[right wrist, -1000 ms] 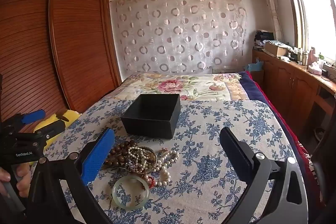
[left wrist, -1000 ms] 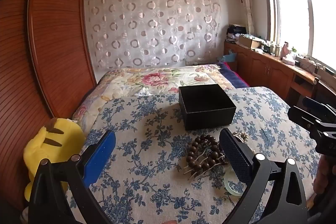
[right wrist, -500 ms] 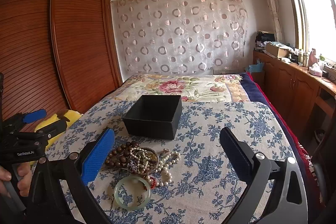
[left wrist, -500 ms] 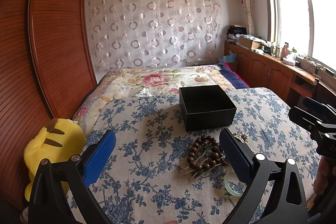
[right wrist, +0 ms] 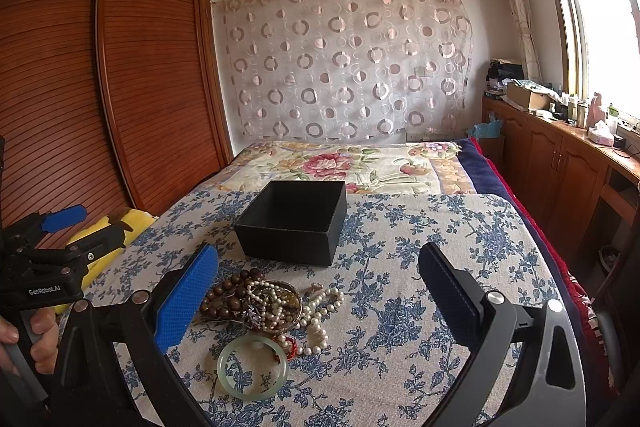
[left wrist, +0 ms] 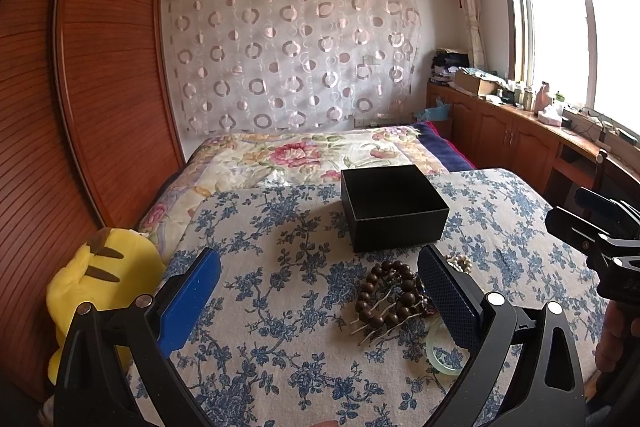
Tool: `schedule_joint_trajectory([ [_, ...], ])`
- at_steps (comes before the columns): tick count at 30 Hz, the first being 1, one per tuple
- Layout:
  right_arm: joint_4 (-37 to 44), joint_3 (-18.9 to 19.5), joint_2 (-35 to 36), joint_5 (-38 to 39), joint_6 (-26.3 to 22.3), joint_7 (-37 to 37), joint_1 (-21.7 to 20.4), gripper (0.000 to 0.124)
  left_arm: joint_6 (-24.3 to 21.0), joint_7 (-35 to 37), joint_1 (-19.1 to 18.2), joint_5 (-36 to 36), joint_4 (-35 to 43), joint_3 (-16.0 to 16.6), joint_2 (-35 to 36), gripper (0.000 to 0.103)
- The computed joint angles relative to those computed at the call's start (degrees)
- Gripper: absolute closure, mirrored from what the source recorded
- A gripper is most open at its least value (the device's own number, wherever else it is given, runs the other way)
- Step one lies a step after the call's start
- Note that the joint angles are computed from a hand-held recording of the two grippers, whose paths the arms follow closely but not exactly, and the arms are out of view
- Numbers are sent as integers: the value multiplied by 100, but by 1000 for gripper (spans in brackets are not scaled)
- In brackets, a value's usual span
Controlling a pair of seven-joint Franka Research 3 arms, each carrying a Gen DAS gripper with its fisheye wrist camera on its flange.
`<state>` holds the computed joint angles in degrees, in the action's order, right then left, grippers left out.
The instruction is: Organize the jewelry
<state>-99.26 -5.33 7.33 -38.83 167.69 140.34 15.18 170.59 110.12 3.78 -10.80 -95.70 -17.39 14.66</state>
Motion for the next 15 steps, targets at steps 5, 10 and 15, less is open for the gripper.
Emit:
schedule_joint_trajectory([
  [5, -3, -2, -1, -3, -1, 2, 2, 23, -39, 31, 20, -8, 48, -11, 11, 8],
  [10, -5, -5, -2, -21, 1, 14, 3, 23, -12, 35, 17, -27, 8, -13, -5, 8],
  [15, -5, -9, 9, -29, 12, 25, 5, 23, -78, 40, 12, -14, 115, 0, 43, 8],
])
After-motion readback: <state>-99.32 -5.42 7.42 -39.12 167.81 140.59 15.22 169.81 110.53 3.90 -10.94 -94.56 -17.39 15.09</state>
